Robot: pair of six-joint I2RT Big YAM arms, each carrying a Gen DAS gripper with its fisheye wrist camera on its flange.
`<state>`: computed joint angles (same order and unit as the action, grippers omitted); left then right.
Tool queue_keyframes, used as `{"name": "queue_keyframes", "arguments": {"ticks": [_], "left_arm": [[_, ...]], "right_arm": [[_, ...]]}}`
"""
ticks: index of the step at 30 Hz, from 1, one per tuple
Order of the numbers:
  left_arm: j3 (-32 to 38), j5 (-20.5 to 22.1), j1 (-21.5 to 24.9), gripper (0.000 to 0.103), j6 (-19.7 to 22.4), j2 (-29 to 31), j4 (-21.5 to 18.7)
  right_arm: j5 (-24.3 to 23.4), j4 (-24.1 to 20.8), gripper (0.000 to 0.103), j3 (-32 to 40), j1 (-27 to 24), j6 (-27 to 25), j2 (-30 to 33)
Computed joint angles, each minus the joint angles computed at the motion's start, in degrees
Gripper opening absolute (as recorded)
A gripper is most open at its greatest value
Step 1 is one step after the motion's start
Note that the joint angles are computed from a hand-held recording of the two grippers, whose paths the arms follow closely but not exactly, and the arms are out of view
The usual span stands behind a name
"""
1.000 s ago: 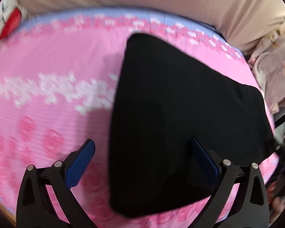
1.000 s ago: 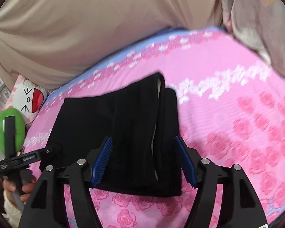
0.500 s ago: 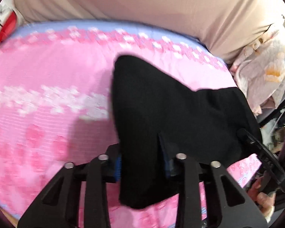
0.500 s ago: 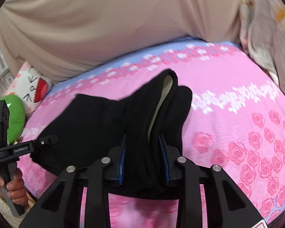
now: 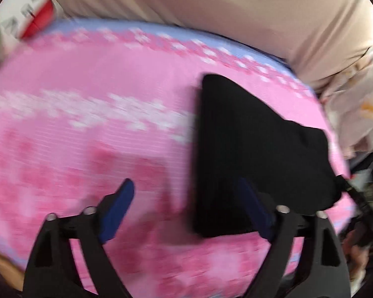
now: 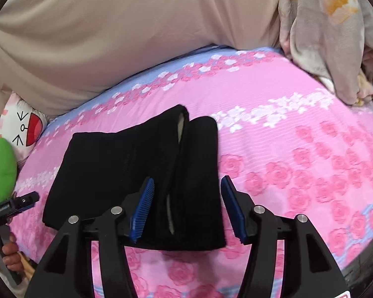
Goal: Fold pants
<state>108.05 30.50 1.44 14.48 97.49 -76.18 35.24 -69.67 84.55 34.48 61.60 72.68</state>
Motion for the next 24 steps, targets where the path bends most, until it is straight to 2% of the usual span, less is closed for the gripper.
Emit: {"name": "queue_keyframes", "arguments": {"ticks": [1, 3, 4, 5, 6, 8, 9, 10, 11, 12, 13, 14, 15, 16, 17, 18, 19, 21, 22, 23, 24], "left_arm": [[0.5, 0.7, -0.6, 0.09, 0.1, 0.9, -1.1], [0.7, 3.5, -2.1, 0.091, 0.8, 2.6, -4.2], [2.3, 5.0, -2.9, 0.091, 1.2, 4.6, -7.6], [2.1, 6.2, -3.5, 0.096, 0.6, 4.9, -8.1], [0.9, 7.7, -3.8, 0.098, -0.5, 4.3, -5.8], [0.8, 7.5, -4.6, 0.097, -0.7, 4.3, -5.7], [0.1, 6.6, -5.1, 0.086, -1.1, 3.8, -4.3], [-0.5, 4.6, -5.5, 0.066, -1.7, 3.3, -3.0], [-0.4, 3.9, -5.8, 0.061, -1.5, 3.1, -2.6], [-0.3, 4.1, -5.6, 0.046, -2.2, 3.0, -2.3], [-0.4, 4.8, -5.2, 0.037, -2.4, 2.6, -2.1], [0.2, 5.5, -4.9, 0.034, -2.0, 2.7, -2.3], [0.7, 6.4, -4.4, 0.032, -1.9, 2.5, -2.5], [1.3, 7.2, -3.9, 0.031, -1.6, 2.3, -2.8], [2.1, 8.0, -3.5, 0.031, -1.4, 2.3, -2.9], [2.8, 8.8, -2.6, 0.03, -1.0, 2.1, -3.4], [3.0, 8.7, -1.9, 0.03, -1.0, 1.4, -3.1], [1.3, 4.7, -0.1, 0.033, 0.8, -1.7, 0.7], [1.0, 2.8, 0.6, 0.035, 2.5, -2.2, 1.0], [0.3, -0.7, 0.8, 0.042, 4.2, -2.4, 1.2], [-0.6, -4.3, 0.8, 0.049, 4.8, -2.3, 1.1]], "right_arm": [[0.0, 0.0, 0.056, -0.3, 0.0, 0.2, -0.3], [-1.9, 1.6, 0.065, -1.4, -0.2, -0.2, -1.3], [-3.3, 2.8, 0.066, -2.2, -0.5, -0.1, -1.9], [-4.4, 3.7, 0.066, -2.8, -0.8, 0.0, -2.4], [-5.6, 4.9, 0.07, -3.4, -1.1, -0.2, -2.8], [-6.7, 6.2, 0.077, -4.5, -1.7, -0.1, -3.4], [-7.5, 6.8, 0.08, -4.9, -2.2, -0.2, -3.5], [-8.8, 7.8, 0.08, -5.3, -2.8, -0.4, -3.4], [-11.1, 9.1, 0.081, -6.0, -3.8, -0.8, -3.3], [-12.2, 9.7, 0.081, -6.2, -4.3, -0.8, -2.9], [-13.8, 10.7, 0.08, -6.5, -5.0, -1.4, -2.3], [-15.2, 12.4, 0.067, -6.9, -5.4, -2.5, -1.6], [-16.0, 13.5, 0.05, -6.9, -5.4, -3.4, -1.0], [-15.8, 13.5, 0.047, -6.0, -5.0, -4.1, -0.1], [-13.6, 11.4, 0.04, -3.0, -3.7, -5.9, 1.8], [-12.6, 10.6, 0.037, -1.1, -2.7, -7.4, 2.7], [-12.8, 11.6, 0.036, 0.0, -1.9, -8.8, 3.1], [-16.1, 15.7, 0.036, 0.6, -1.1, -11.2, 3.4], [-17.7, 16.8, 0.038, 0.7, -1.0, -11.7, 3.9], [-19.9, 16.9, 0.045, 1.0, -1.1, -12.4, 5.1], [-19.9, 15.3, 0.053, 1.4, -1.0, -12.4, 6.2]]}}
